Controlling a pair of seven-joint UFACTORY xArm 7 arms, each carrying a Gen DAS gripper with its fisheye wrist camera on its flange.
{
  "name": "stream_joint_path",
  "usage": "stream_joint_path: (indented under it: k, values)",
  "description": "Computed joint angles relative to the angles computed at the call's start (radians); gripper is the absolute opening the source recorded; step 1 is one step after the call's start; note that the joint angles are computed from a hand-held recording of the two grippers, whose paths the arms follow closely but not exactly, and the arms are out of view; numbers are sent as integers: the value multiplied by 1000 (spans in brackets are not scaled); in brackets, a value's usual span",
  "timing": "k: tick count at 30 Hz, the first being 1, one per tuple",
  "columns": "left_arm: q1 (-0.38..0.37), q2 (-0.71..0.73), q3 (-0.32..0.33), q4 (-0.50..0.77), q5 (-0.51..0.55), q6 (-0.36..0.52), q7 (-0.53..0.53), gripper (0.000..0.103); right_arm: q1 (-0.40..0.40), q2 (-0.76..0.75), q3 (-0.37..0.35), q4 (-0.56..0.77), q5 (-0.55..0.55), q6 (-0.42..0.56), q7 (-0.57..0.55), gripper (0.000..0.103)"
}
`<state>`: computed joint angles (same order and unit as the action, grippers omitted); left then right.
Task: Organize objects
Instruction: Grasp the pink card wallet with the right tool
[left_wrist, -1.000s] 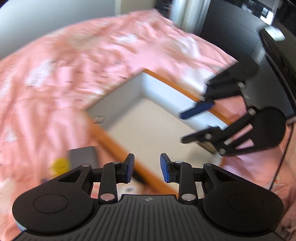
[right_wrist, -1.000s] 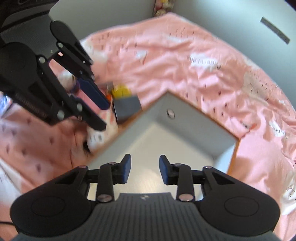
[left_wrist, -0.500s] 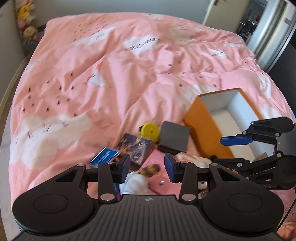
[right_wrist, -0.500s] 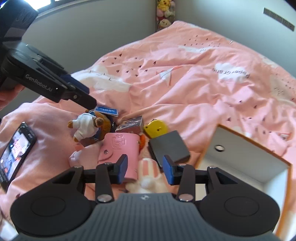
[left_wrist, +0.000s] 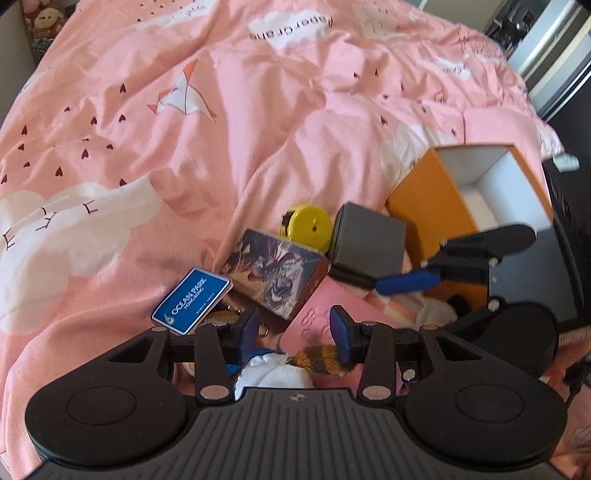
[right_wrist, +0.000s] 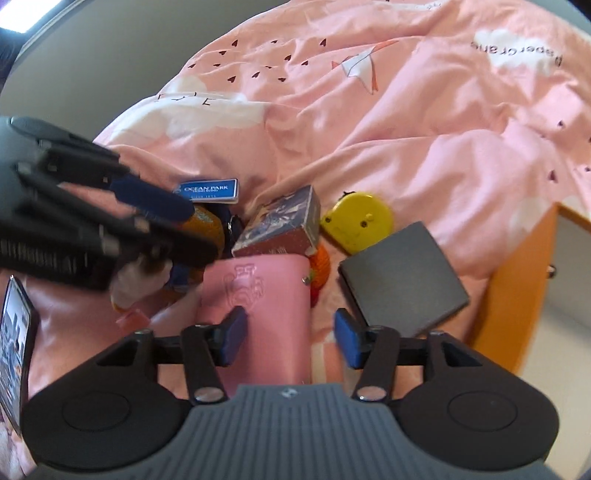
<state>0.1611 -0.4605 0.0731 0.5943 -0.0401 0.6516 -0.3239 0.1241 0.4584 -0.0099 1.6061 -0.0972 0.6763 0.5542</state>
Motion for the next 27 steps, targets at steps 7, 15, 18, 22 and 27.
stream_joint_path:
  k: [7,15,18,22,27]
  values:
    - [13,-37,5,-41,2,56,7,48,-79,35,63,6,173,-32,-107,60]
    - [20,-37,-5,-40,21,62,-20,48,-43,6,45,-4,176,-10,-132,42]
    - [21,-21,-4,-22,25,58,-24,48,-26,-25,38,-7,142,-9,-125,28]
    - [15,-37,5,-30,7,45,-26,48,0,-62,24,-1,77,22,-122,19]
    - [17,-62,26,-56,-31,8,-21,48,18,-138,-3,-40,-19,16,-74,18]
